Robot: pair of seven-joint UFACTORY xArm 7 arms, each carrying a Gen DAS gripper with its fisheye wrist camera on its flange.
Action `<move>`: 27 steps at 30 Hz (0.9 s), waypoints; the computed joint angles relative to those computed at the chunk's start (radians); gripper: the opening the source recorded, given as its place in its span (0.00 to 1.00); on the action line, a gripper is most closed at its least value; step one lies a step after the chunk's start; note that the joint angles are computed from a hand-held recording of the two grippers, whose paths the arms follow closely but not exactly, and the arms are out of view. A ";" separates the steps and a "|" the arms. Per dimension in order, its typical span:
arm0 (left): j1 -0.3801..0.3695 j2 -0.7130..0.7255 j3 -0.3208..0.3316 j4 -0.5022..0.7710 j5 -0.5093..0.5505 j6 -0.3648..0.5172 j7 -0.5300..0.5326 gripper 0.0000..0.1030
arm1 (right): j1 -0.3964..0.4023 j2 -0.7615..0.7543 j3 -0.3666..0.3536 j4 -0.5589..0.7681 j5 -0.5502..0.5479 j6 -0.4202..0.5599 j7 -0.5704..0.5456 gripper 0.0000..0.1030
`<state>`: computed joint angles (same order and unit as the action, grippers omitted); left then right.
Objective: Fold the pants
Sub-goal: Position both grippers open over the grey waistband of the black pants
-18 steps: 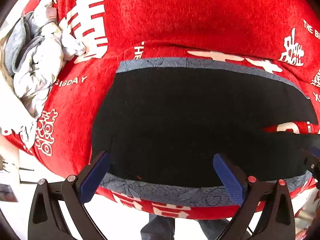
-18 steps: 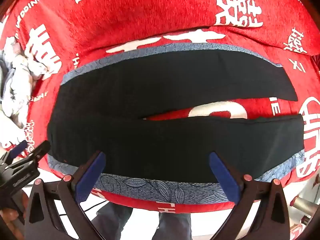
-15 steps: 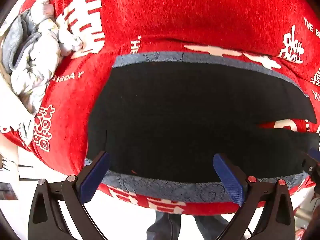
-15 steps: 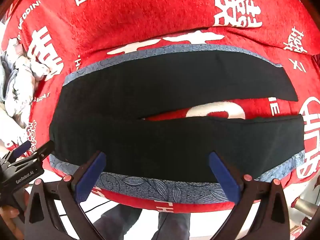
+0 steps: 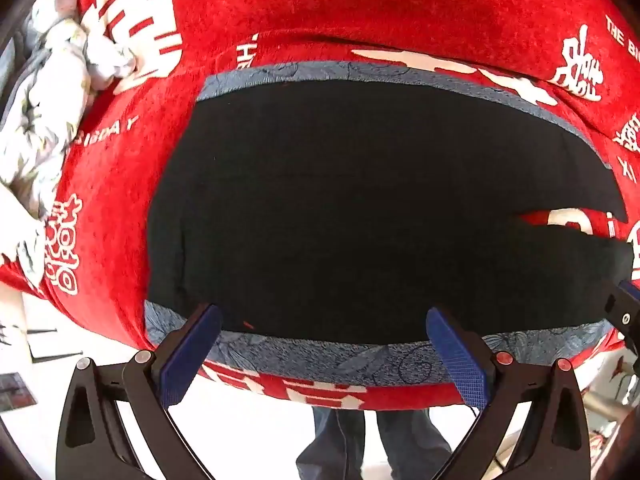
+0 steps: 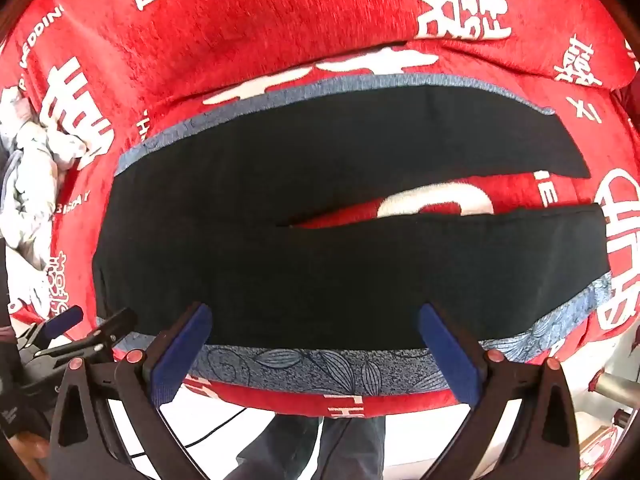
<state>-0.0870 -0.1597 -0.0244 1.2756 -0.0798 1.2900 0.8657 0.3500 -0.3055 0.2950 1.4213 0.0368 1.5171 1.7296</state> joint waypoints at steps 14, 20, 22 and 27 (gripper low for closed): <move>-0.012 0.034 -0.014 0.014 0.037 -0.029 -0.026 1.00 | 0.011 0.078 -0.017 0.085 -0.005 0.046 0.005 1.00; -0.011 0.034 -0.016 0.008 0.054 -0.038 -0.049 1.00 | 0.016 0.091 -0.025 0.094 -0.006 0.039 -0.002 1.00; -0.011 0.035 -0.017 0.009 0.058 -0.038 -0.057 1.00 | 0.018 0.100 -0.025 0.102 -0.008 0.043 -0.010 1.00; -0.013 0.034 -0.020 0.006 0.067 -0.040 -0.067 1.00 | 0.022 0.108 -0.030 0.108 -0.006 0.050 -0.021 1.00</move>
<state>-0.1000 -0.1262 -0.0441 1.2820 -0.0132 1.2504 0.7983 0.3723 -0.1974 0.2649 1.5293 0.0310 1.5669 1.7087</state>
